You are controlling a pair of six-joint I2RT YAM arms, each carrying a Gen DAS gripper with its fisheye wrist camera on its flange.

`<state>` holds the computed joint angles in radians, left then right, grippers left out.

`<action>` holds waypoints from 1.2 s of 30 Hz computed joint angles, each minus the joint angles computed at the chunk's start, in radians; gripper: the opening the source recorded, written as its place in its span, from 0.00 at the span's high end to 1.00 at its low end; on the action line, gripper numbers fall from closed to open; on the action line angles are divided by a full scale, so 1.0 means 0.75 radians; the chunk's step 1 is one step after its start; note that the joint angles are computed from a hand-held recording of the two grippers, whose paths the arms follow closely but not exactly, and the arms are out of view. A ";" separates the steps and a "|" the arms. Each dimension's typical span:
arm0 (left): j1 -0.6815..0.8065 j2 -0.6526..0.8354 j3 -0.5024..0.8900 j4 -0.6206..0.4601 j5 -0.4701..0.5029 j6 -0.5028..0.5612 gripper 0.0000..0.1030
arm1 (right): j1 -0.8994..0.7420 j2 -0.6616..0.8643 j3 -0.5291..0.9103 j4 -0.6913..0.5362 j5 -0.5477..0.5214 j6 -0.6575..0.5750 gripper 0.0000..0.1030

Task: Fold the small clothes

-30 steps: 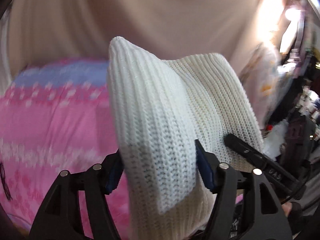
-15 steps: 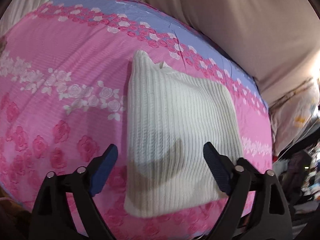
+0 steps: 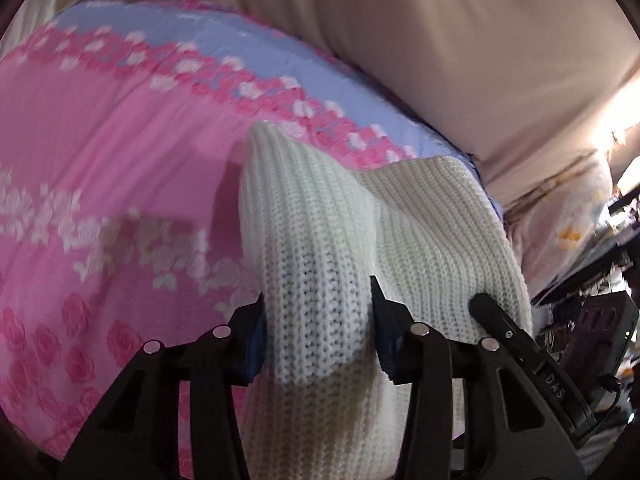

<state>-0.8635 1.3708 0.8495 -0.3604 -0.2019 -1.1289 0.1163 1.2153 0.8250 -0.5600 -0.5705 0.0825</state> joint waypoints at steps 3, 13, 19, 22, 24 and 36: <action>-0.003 0.207 0.086 -0.072 -0.020 0.041 0.50 | -0.053 -0.120 -0.044 -0.013 0.061 0.000 0.59; -0.214 0.311 0.213 -0.472 -0.181 -0.125 0.46 | -0.192 -0.169 -0.082 -0.181 0.160 -0.134 0.76; -0.256 0.387 0.290 -0.560 -0.169 -0.164 0.46 | 0.100 -0.017 -0.242 -0.029 0.552 -0.191 0.86; -0.293 0.396 0.323 -0.604 -0.198 -0.195 0.46 | 0.025 -0.155 -0.183 -0.168 0.453 -0.182 0.87; -0.318 0.420 0.359 -0.644 -0.223 -0.216 0.46 | 0.036 -0.246 -0.170 -0.218 0.451 -0.203 0.87; -0.417 0.455 0.462 -0.828 -0.322 -0.333 0.39 | 0.000 -0.279 -0.149 -0.288 0.398 -0.181 0.84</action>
<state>-1.1765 1.7124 1.1963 -0.9818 -0.4437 -1.3786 0.1166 1.0060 0.7130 -0.7763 -0.2721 -0.0531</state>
